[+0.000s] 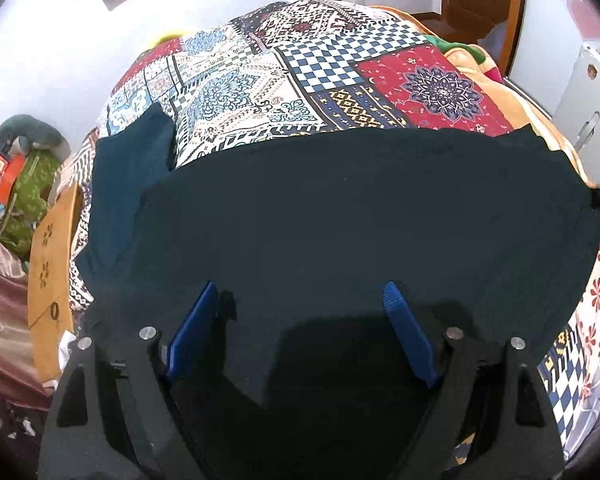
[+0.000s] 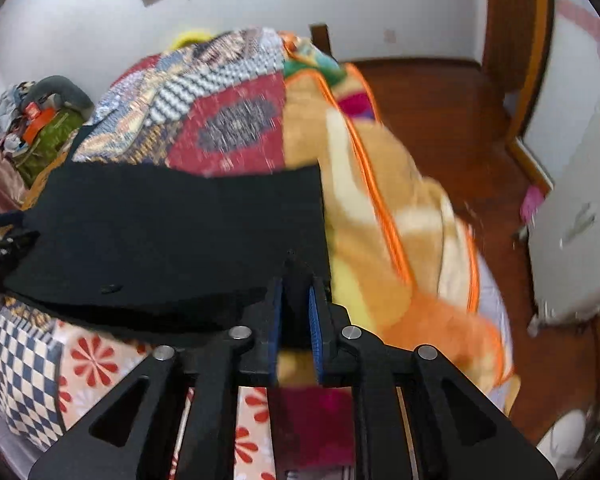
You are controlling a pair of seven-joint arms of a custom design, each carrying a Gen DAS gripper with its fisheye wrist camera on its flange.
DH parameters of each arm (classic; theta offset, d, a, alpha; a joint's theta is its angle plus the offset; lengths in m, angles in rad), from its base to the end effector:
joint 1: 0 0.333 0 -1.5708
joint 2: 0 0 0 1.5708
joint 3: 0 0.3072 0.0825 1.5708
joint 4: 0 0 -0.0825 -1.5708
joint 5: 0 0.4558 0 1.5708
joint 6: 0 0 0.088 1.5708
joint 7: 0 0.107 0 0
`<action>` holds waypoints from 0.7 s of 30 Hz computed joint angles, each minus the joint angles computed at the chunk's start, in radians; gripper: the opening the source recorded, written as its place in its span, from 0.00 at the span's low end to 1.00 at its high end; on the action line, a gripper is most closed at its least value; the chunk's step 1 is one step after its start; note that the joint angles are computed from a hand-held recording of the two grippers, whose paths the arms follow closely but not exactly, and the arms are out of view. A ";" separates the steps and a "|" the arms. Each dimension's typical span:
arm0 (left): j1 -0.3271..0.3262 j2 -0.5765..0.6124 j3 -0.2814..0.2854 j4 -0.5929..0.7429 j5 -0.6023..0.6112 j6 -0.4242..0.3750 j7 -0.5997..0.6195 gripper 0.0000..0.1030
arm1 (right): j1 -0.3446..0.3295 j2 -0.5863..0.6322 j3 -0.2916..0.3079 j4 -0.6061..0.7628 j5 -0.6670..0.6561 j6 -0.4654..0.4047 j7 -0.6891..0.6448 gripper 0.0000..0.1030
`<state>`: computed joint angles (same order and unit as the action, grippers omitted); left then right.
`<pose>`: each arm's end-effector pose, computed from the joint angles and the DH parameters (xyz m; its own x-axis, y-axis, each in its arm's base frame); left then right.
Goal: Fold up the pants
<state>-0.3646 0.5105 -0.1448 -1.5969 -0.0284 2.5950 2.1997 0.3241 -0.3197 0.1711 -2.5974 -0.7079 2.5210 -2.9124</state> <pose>0.6919 -0.3682 0.3487 -0.8424 -0.5006 -0.1993 -0.3816 0.8154 -0.4353 0.4318 0.2352 0.3304 -0.6468 -0.7412 -0.1796 -0.5861 0.6337 -0.5049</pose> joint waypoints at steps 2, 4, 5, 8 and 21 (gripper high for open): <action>0.006 0.003 -0.005 0.007 -0.012 -0.014 0.002 0.83 | 0.011 -0.005 0.003 -0.008 0.023 -0.008 0.006 0.21; 0.015 0.007 -0.012 0.018 -0.027 -0.033 0.011 0.84 | 0.026 -0.015 -0.004 0.002 0.063 -0.054 -0.031 0.33; 0.021 0.009 -0.017 0.024 -0.037 -0.045 0.020 0.84 | 0.033 -0.025 -0.005 0.011 0.081 -0.091 -0.056 0.43; 0.040 0.022 -0.029 0.056 -0.073 -0.093 0.038 0.84 | 0.030 -0.054 0.020 0.047 0.052 -0.206 -0.071 0.53; 0.097 0.126 0.008 0.263 -0.127 -0.170 -0.064 0.85 | -0.029 0.178 -0.058 0.211 -0.019 -0.184 -0.201 0.55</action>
<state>-0.2678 0.6360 -0.1365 -1.3336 -0.1558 2.4252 2.1354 0.2955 -0.1416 0.1133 -2.3863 -0.7264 2.3373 -3.1137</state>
